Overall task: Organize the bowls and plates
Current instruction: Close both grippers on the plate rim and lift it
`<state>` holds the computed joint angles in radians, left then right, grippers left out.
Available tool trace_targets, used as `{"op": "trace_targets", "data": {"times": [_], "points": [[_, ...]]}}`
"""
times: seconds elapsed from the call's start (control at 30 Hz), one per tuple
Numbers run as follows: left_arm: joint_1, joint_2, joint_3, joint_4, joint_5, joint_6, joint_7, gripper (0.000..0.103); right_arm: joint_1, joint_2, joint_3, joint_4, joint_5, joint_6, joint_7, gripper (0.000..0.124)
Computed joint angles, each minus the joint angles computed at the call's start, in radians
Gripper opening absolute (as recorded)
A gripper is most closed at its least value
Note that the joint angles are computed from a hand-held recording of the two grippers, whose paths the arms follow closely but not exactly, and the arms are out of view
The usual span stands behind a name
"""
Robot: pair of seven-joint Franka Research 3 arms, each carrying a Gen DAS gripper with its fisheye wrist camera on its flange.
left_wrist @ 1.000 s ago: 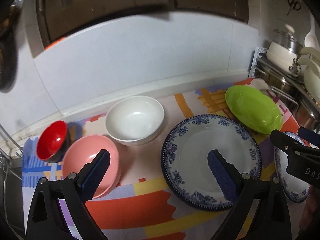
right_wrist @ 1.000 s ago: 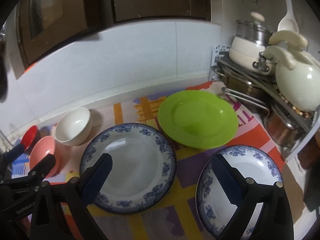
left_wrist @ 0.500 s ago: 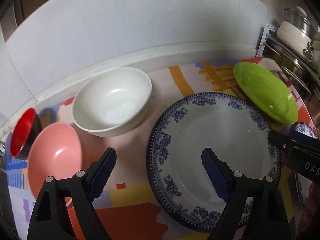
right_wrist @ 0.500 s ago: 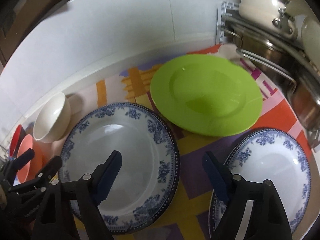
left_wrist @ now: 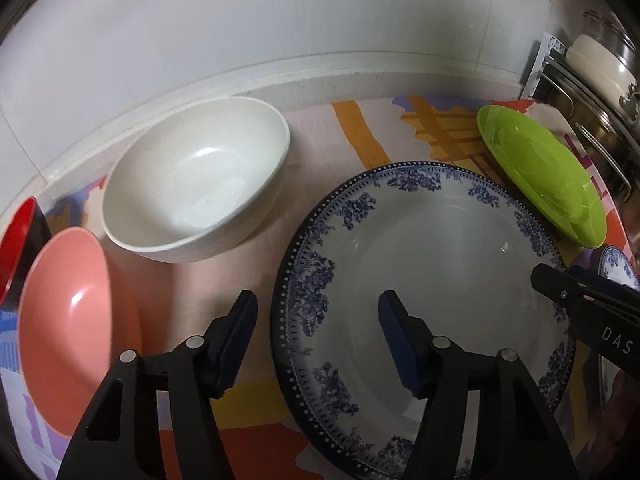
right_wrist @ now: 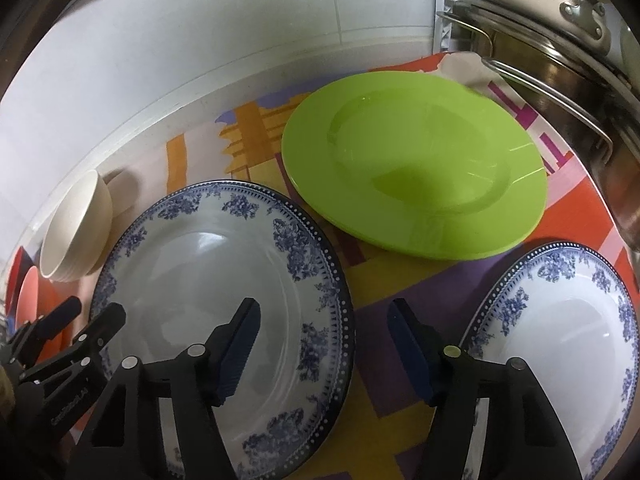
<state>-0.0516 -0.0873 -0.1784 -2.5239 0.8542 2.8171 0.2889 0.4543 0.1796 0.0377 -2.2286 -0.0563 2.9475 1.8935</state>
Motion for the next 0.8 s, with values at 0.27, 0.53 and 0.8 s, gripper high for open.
{"op": "trace_targets", "data": {"times": [0.27,0.53,0.8], "points": [[0.0,0.004,0.004,-0.006,-0.044,0.017,0.03,0.05,-0.005,0.012,0.004,0.016,0.04,-0.011,-0.044,0.053],[0.005,-0.006,0.001,-0.005,-0.019,-0.012,0.006,0.037,0.016,0.011,-0.021,0.022,-0.054,-0.031,0.006,0.036],[0.009,-0.029,-0.004,-0.017,-0.025,-0.024,-0.01,0.037,0.011,-0.006,-0.011,0.013,-0.084,-0.048,0.02,0.036]]}}
